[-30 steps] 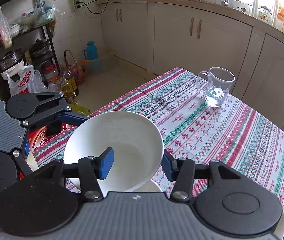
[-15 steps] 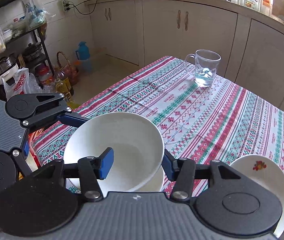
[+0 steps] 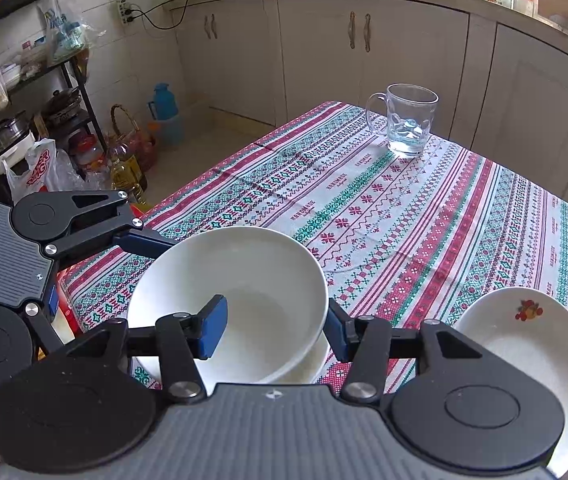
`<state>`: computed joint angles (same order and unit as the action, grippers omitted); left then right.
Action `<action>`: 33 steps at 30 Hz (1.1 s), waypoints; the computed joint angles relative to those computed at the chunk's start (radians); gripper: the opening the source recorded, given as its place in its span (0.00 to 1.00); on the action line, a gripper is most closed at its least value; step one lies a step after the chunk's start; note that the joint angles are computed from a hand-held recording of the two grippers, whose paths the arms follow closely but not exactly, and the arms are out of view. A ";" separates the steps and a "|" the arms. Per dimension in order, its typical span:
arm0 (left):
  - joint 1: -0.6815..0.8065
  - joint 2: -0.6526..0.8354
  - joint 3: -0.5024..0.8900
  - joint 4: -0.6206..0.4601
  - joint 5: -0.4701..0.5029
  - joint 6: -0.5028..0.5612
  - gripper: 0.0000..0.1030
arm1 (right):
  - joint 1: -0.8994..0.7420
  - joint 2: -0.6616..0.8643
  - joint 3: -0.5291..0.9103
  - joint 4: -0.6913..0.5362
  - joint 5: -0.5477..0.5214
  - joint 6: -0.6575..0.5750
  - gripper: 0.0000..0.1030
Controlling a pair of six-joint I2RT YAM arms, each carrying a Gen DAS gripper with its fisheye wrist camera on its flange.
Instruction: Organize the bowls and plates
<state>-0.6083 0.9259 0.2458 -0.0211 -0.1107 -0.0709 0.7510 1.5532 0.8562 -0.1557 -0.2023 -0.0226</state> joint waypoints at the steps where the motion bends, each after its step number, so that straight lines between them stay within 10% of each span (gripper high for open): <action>1: 0.002 0.002 0.001 0.001 0.004 0.000 0.90 | 0.001 0.001 -0.003 0.005 0.002 0.001 0.56; 22: 0.137 0.076 0.069 -0.060 0.177 0.026 0.92 | 0.001 0.031 -0.014 0.042 -0.004 0.004 0.57; 33: 0.195 0.043 0.082 -0.128 0.249 0.121 0.94 | -0.002 0.009 -0.057 0.080 -0.008 0.017 0.78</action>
<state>-0.4132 0.9691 0.3273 -0.1488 0.1387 0.0500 0.7490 1.5625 0.7992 -0.0758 -0.2106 -0.0056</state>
